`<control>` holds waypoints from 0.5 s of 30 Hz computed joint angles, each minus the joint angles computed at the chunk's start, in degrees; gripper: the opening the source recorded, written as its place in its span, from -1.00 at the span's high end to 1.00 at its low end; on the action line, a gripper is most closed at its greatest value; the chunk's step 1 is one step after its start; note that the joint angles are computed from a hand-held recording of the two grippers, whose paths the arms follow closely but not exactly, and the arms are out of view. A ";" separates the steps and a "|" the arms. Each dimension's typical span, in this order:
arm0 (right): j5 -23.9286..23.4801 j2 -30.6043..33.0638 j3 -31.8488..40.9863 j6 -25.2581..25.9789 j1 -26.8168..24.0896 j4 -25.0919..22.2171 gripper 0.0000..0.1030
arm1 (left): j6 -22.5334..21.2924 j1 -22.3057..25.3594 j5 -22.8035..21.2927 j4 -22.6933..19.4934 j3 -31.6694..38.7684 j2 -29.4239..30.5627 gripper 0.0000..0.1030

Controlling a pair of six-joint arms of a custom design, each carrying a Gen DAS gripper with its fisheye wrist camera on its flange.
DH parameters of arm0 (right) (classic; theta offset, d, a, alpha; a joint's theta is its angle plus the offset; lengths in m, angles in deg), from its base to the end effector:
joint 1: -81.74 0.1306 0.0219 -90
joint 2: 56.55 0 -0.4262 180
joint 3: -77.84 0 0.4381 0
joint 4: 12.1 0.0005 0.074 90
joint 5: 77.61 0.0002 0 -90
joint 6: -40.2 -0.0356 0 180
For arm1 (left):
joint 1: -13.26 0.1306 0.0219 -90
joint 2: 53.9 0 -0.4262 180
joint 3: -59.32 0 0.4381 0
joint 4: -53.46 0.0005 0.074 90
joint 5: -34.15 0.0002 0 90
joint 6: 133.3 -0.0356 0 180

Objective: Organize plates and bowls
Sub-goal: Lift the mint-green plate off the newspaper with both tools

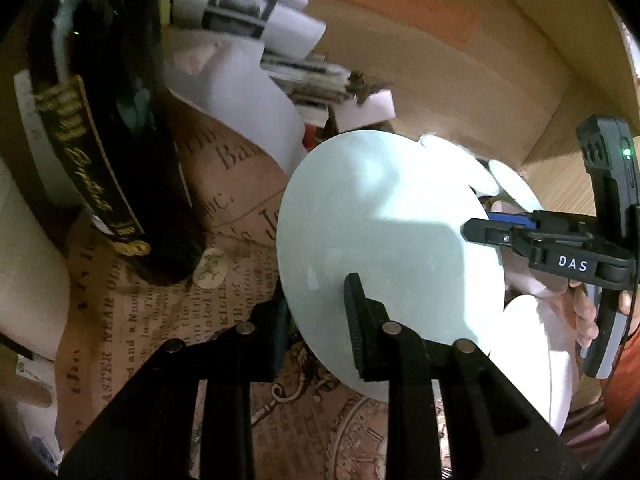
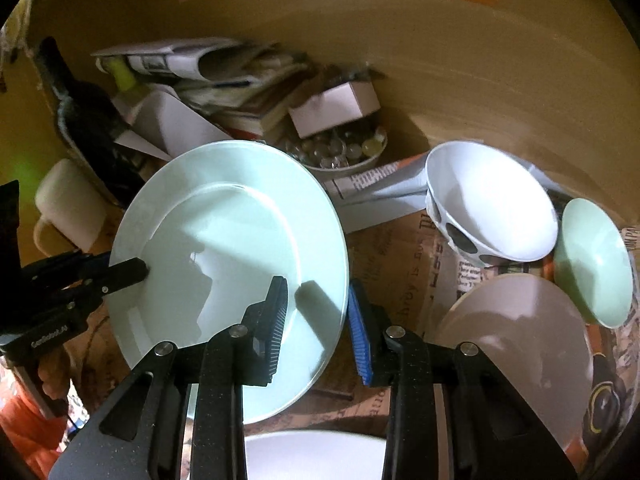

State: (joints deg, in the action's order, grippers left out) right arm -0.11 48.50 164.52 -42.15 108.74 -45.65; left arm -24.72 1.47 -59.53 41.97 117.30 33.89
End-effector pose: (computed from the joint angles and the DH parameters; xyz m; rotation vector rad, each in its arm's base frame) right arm 0.5449 0.2857 0.3184 -0.8318 2.3503 0.4135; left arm 0.4582 -0.0938 0.2663 -0.1694 2.2918 -0.2012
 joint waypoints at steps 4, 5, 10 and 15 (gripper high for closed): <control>-1.27 -2.81 -4.18 -0.33 -0.71 3.11 0.47 | 0.03 -0.70 -0.92 1.03 -2.04 -2.90 0.50; -1.39 -3.49 -4.94 -0.52 -0.77 3.69 0.47 | -0.03 -1.07 -1.51 1.28 -2.56 -3.67 0.50; -2.38 -6.37 -8.53 -1.31 -1.12 6.12 0.47 | -0.35 -2.08 -2.42 1.71 -4.41 -6.41 0.50; -2.56 -9.00 -11.40 -1.52 -1.58 7.68 0.47 | 0.10 -4.01 -3.68 1.75 -5.74 -8.17 0.50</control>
State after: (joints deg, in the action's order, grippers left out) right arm -2.67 39.51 153.12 -43.67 107.16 -37.98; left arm -24.62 -2.54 -63.20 43.71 111.55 25.72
